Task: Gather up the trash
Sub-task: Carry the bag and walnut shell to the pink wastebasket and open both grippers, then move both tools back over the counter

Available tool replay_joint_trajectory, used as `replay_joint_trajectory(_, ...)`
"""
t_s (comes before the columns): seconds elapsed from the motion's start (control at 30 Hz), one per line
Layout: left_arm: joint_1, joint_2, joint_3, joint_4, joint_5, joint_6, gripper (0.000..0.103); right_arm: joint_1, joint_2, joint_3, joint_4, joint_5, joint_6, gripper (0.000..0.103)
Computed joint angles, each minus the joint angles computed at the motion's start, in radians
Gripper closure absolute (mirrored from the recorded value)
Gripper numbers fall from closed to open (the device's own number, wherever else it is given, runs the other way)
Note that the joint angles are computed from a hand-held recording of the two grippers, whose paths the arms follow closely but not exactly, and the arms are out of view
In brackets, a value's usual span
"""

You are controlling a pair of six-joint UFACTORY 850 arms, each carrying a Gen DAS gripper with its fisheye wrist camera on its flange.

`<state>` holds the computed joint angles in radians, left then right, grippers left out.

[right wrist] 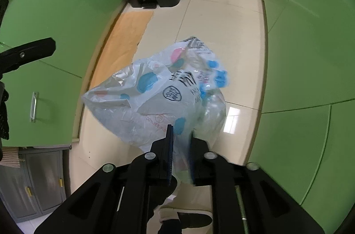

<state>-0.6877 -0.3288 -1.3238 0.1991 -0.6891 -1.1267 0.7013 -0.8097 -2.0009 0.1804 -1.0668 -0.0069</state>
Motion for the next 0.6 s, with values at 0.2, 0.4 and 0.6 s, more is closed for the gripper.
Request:
replay_joint_trajectory(0.2,-0.012,0.006,0.016,0.005,0.000,-0.024,0.003,0.001,0.011,0.039,-0.010,0.058,0.019,0.006)
replay_joint_trajectory(0.4,-0.025,-0.018,-0.046,-0.019,-0.037,0.014,0.003,-0.013,0.055,0.065,-0.016,0.035,0.060,0.006)
replay_joint_trajectory(0.6,-0.060,-0.038,-0.184,-0.028,-0.139,0.057,0.003,-0.027,0.132,0.025,-0.031,-0.040,0.117,0.006)
